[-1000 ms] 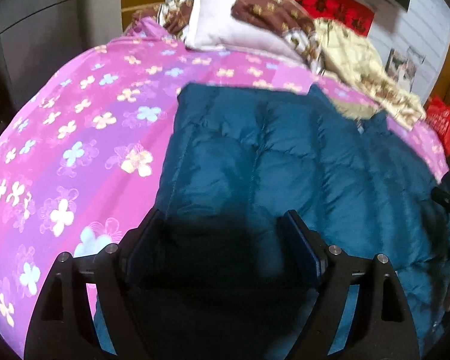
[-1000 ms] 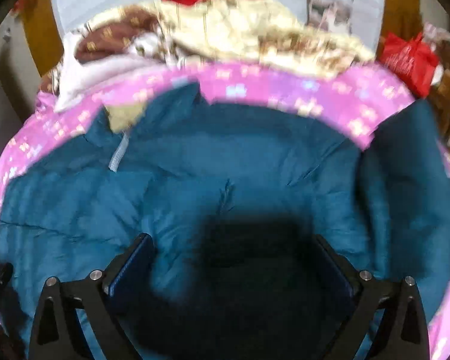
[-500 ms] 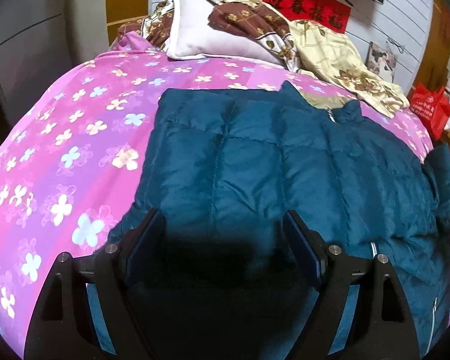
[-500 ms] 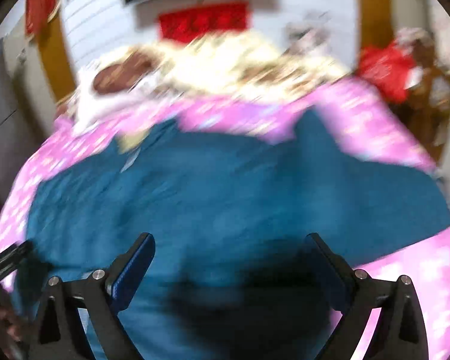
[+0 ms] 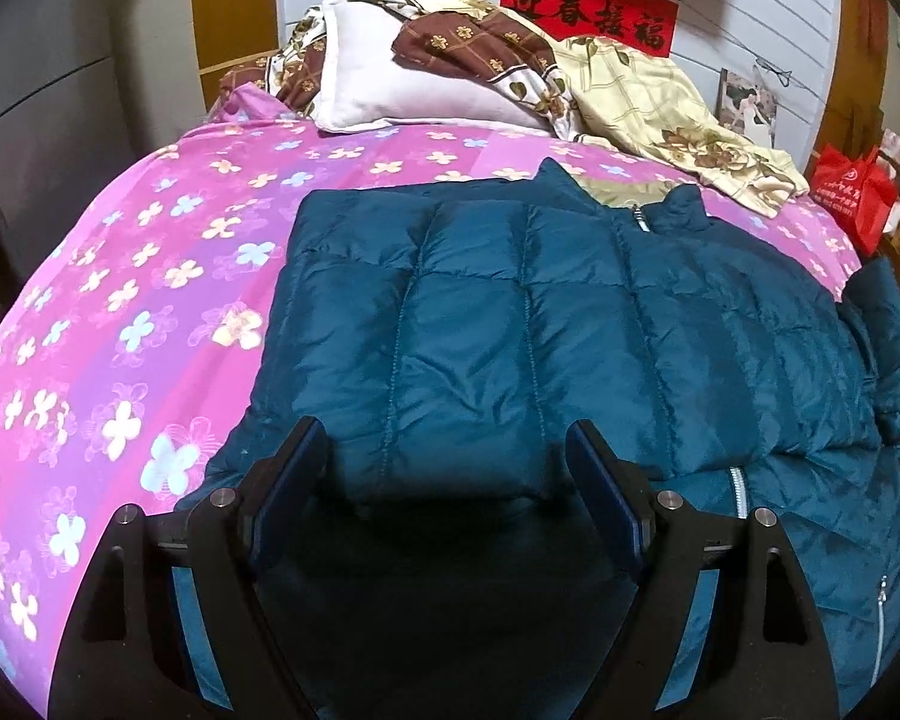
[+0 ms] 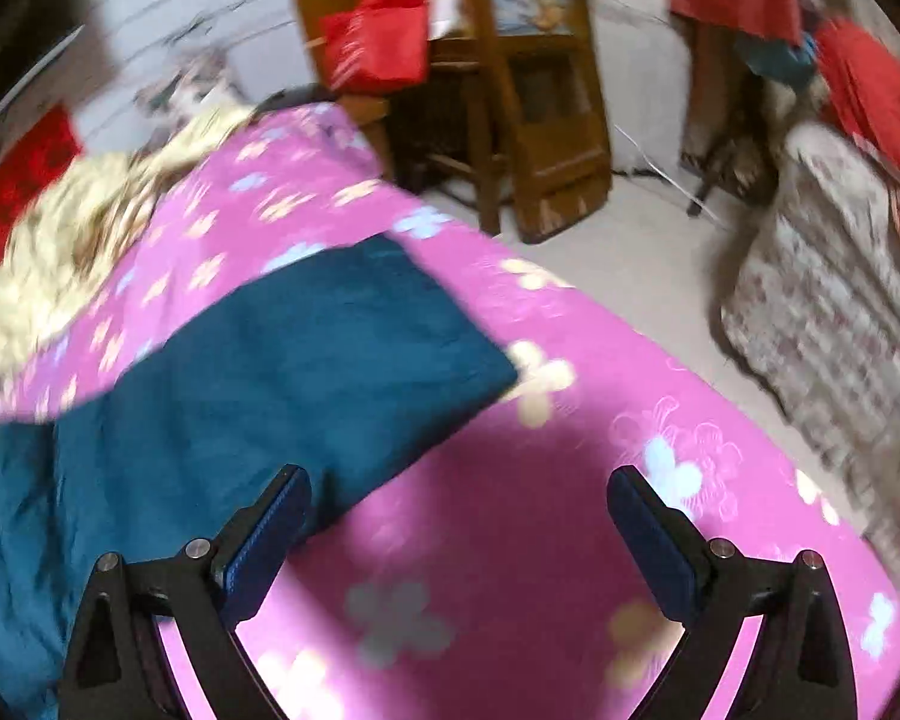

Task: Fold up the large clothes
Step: 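Grasp the opposite side edge of the jacket with the right tool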

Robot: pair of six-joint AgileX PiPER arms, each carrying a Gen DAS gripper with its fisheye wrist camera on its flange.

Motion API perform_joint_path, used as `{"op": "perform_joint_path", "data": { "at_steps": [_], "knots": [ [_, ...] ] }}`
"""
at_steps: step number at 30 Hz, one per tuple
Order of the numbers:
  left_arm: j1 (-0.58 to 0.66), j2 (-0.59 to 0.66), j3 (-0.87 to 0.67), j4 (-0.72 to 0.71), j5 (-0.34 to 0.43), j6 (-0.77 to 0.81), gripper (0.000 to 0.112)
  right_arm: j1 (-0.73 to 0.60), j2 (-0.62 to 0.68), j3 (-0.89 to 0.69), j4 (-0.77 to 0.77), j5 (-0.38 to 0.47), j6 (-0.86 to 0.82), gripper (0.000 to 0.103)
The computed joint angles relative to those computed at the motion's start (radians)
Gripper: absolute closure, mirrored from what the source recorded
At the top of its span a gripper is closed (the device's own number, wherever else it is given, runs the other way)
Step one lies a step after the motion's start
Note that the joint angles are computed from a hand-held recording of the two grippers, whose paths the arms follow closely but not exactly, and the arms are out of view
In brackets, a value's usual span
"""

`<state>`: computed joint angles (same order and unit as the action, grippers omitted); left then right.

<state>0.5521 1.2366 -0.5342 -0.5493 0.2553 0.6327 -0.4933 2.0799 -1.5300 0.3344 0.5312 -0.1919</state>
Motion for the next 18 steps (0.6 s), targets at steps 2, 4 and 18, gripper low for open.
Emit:
{"op": "perform_joint_path", "data": {
  "at_steps": [2, 4, 18],
  "knots": [
    [-0.003, 0.008, 0.004, 0.006, -0.019, -0.007, 0.030, -0.009, 0.010, 0.003, 0.041, -0.037, -0.029, 0.003],
    [-0.006, 0.015, 0.009, 0.010, -0.033, -0.011, 0.030, 0.019, 0.026, -0.020, -0.013, -0.046, 0.015, 0.001],
    [-0.009, 0.029, 0.003, 0.098, -0.044, -0.102, 0.030, 0.123, -0.033, 0.082, -0.118, -0.208, -0.102, 0.093]
  ]
}}
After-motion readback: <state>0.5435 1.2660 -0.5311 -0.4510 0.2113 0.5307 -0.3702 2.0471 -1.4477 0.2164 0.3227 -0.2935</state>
